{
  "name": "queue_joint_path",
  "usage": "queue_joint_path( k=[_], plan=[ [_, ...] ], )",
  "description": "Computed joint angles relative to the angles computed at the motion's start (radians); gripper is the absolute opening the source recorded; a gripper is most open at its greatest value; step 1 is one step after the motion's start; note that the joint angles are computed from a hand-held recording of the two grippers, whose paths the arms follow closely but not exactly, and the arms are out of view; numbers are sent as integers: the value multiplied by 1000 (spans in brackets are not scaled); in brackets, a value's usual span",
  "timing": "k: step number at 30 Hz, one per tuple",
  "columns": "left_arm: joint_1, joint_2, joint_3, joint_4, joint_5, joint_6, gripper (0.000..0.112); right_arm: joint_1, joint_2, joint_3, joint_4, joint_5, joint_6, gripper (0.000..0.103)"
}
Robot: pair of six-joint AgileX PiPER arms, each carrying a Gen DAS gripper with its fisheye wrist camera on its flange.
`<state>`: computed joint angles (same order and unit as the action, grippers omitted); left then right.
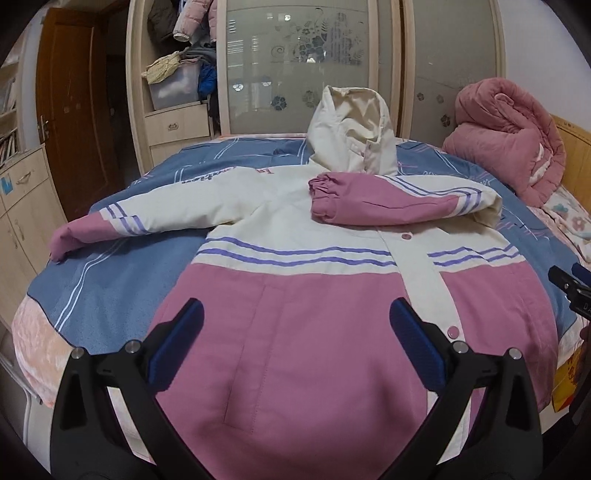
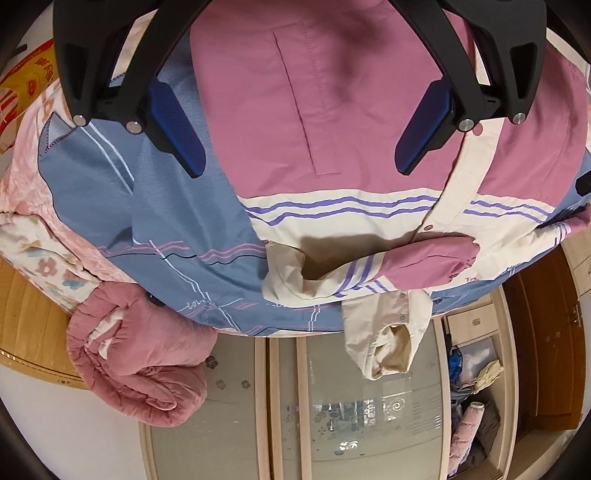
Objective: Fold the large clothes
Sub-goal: 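Reach the right tool to the folded sleeve cuff and grasp it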
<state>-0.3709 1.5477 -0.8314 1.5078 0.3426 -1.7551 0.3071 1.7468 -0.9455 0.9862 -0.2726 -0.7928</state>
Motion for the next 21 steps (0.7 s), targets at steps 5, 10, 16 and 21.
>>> queue_joint_path(
  k=[5, 10, 16, 21],
  plan=[
    [18, 2, -1, -17, -4, 8, 101, 18, 20, -21, 72, 2, -85, 102],
    [23, 1, -1, -16, -4, 11, 101, 33, 22, -25, 99, -6, -114, 102],
    [34, 4, -11, -45, -21, 41, 101, 56, 26, -18, 55, -30, -105, 102],
    [59, 7, -21, -50, -66, 67, 101, 117, 36, 10, -12, -135, -117, 102]
  ],
)
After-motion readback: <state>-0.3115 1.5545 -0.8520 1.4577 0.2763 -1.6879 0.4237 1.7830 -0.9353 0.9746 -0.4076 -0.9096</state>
